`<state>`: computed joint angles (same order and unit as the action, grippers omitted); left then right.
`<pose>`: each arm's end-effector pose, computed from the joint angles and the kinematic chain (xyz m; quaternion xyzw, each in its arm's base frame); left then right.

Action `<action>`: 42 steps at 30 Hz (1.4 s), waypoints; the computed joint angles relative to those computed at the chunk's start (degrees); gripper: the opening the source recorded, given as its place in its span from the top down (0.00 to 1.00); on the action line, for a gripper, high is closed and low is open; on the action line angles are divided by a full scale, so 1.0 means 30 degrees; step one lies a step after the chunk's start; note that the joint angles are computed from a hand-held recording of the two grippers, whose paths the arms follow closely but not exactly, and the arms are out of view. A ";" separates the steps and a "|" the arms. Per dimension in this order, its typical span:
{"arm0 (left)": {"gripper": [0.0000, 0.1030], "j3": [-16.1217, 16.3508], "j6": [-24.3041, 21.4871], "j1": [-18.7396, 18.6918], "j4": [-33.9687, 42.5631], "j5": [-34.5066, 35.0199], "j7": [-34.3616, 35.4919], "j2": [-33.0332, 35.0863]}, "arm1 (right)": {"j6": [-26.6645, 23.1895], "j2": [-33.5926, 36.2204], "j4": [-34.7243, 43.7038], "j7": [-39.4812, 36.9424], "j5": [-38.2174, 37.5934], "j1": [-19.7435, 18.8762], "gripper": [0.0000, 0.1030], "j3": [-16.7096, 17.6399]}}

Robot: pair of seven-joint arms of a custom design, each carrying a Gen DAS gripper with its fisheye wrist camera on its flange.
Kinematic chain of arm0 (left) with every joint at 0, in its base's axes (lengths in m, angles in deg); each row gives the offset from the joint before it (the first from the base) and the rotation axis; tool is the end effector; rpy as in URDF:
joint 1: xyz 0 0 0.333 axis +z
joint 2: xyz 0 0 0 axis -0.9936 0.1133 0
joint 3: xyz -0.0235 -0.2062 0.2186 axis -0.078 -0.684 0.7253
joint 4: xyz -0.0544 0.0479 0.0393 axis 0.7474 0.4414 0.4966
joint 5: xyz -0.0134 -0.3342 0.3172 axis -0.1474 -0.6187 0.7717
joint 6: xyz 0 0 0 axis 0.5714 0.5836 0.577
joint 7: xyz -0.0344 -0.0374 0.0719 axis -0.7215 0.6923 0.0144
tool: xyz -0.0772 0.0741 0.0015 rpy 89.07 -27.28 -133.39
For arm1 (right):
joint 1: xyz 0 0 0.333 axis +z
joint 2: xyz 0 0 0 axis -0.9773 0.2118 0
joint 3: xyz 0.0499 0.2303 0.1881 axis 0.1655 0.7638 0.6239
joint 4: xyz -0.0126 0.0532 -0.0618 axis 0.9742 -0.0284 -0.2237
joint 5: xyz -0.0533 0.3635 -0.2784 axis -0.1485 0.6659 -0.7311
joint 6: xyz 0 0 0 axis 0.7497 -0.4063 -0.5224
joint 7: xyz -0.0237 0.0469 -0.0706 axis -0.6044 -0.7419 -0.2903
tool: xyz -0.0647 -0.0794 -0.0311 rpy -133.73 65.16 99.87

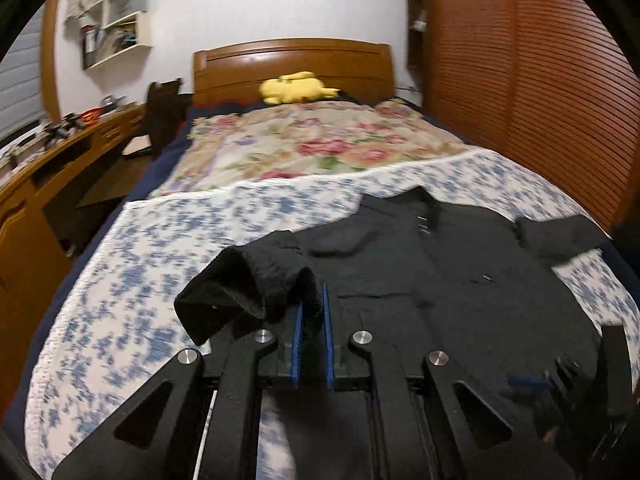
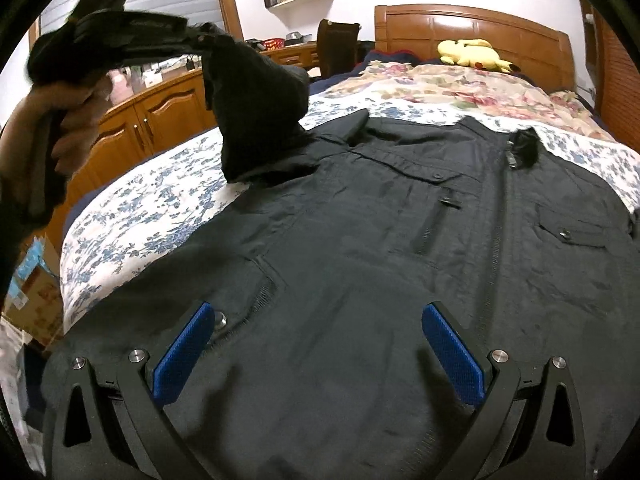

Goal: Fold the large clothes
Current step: 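Lay the sleeve across the jacket body and open the left gripper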

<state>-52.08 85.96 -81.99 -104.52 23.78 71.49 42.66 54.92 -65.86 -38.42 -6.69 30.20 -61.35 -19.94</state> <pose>0.6643 -0.0767 0.5460 -0.6968 0.5581 -0.2838 0.3499 0.5617 0.1441 0.4896 -0.8554 0.2391 -0.0767 0.4530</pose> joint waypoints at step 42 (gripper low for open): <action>0.66 -0.3827 0.1387 0.1705 -0.7743 0.5255 -0.8322 -0.6867 | 0.0608 -0.1829 -0.1170 0.1276 -0.2023 0.0590 0.06 -0.0952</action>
